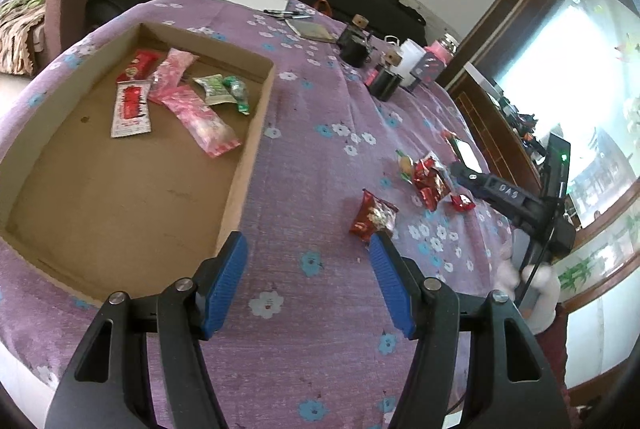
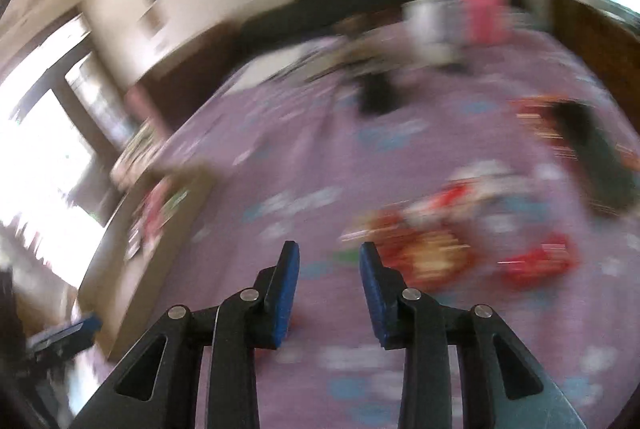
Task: Organize snacks
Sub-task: 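Move the right gripper over the dark red packet and close on it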
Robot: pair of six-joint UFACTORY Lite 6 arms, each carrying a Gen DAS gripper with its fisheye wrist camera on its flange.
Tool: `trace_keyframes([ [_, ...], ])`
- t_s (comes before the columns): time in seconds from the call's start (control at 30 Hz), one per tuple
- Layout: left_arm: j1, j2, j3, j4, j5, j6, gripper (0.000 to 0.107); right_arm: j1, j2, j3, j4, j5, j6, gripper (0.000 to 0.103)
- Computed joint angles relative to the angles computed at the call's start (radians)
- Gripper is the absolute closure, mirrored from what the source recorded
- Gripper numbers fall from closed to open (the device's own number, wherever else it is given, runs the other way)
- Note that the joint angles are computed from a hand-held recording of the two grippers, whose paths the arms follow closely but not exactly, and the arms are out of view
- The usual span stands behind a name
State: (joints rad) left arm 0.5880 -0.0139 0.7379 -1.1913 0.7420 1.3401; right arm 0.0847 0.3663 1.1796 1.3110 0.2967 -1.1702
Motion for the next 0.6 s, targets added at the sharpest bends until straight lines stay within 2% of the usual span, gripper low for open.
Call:
trace_keyframes([
  [0.13,-0.073,0.011,-0.017,-0.020,-0.043,0.013,0.044,-0.129,-0.017,-0.052,0.038,0.033,-0.014,0.068],
  [0.3,-0.151,0.009,-0.031,-0.012,-0.094,-0.006,0.044,-0.126,0.034,-0.062,0.114,0.041,-0.063,0.068],
  [0.37,-0.169,-0.004,-0.040,-0.005,-0.110,-0.008,0.044,-0.118,0.063,-0.045,0.153,0.041,-0.065,0.064],
  [0.43,-0.179,-0.014,-0.048,-0.002,-0.123,-0.007,0.044,-0.108,0.116,0.003,0.208,0.028,-0.069,0.052],
  [0.5,-0.196,-0.016,-0.050,0.001,-0.141,-0.010,0.044,-0.094,0.154,0.032,0.269,0.014,-0.087,0.050],
  [0.6,-0.231,-0.004,-0.046,0.005,-0.178,-0.020,0.044,-0.070,0.207,0.079,0.272,-0.018,-0.070,0.050],
])
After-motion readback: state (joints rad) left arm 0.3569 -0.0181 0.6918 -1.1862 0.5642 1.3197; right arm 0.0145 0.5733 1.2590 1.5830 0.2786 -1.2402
